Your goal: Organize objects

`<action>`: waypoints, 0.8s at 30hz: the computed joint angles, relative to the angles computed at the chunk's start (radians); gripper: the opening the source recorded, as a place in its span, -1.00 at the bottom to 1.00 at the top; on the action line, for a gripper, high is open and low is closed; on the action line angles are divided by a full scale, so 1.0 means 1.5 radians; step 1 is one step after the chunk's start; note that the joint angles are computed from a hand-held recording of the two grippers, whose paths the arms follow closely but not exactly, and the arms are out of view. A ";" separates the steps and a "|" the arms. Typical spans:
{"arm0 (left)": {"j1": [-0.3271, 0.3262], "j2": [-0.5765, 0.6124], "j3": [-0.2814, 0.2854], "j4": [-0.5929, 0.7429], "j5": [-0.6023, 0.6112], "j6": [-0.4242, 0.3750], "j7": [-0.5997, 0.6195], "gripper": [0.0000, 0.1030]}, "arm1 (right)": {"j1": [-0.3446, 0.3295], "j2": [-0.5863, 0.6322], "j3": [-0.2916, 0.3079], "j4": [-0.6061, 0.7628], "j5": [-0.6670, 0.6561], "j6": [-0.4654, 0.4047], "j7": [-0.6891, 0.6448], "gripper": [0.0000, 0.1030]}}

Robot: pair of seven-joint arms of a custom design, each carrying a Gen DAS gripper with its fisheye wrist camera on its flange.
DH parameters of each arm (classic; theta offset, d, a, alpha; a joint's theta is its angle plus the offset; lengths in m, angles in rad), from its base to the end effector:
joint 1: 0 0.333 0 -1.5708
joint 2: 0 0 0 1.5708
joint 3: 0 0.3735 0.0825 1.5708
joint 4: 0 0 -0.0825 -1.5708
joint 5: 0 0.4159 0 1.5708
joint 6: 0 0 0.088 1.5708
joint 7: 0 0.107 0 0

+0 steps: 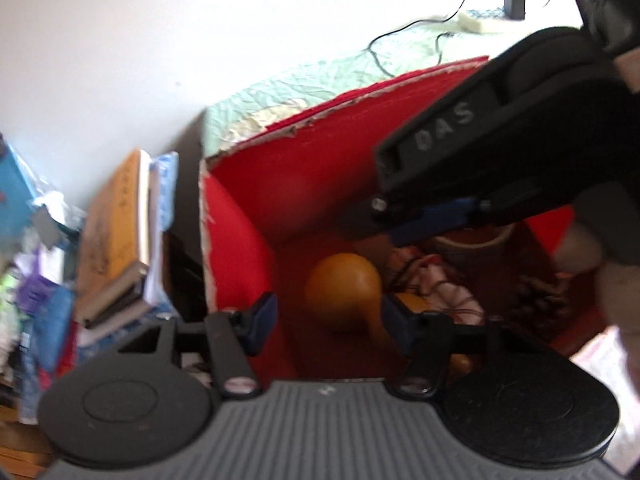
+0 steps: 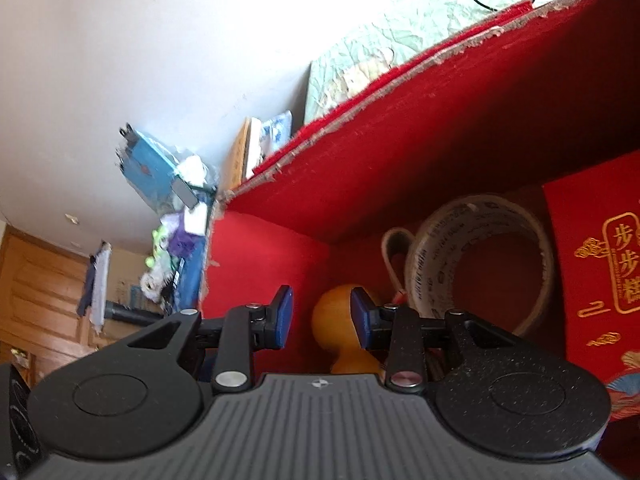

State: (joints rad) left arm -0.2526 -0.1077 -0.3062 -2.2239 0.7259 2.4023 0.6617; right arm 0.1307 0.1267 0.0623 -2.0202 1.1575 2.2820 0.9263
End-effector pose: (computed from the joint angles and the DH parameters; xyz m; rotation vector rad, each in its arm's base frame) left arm 0.4722 -0.2946 0.4890 -1.6622 1.9014 -0.2982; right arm 0.6164 0.1412 0.4537 -1.6678 1.5298 0.4726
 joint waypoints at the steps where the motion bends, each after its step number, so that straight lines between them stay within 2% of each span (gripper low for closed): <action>1: 0.000 0.003 -0.002 0.004 0.006 -0.007 -0.006 0.19 | -0.001 -0.001 -0.002 -0.001 -0.009 0.001 0.006 -0.31; 6: 0.016 -0.034 0.010 -0.030 -0.011 0.071 -0.023 0.28 | -0.016 -0.001 -0.011 0.000 -0.021 -0.032 0.018 -0.32; 8: 0.031 -0.050 0.001 -0.037 0.006 0.070 -0.046 0.24 | -0.020 0.003 -0.012 0.007 -0.038 -0.055 0.019 -0.32; 12: 0.051 -0.093 0.012 -0.080 -0.058 0.152 -0.023 0.24 | -0.014 0.001 -0.009 0.017 -0.119 -0.074 0.005 -0.35; 15: 0.073 -0.115 -0.001 -0.102 -0.077 0.202 -0.024 0.30 | -0.012 -0.001 -0.007 0.023 -0.155 -0.096 -0.010 -0.48; 16: 0.082 -0.119 -0.009 -0.107 -0.080 0.214 -0.029 0.30 | -0.012 -0.001 -0.006 0.024 -0.160 -0.105 -0.022 -0.61; 21: 0.124 -0.128 -0.030 -0.119 -0.121 0.278 -0.027 0.36 | 0.005 0.002 0.000 0.034 -0.238 -0.120 -0.022 -0.78; 24: 0.145 -0.130 -0.048 -0.121 -0.139 0.288 -0.023 0.36 | 0.013 0.010 0.006 0.043 -0.257 -0.119 -0.003 -0.97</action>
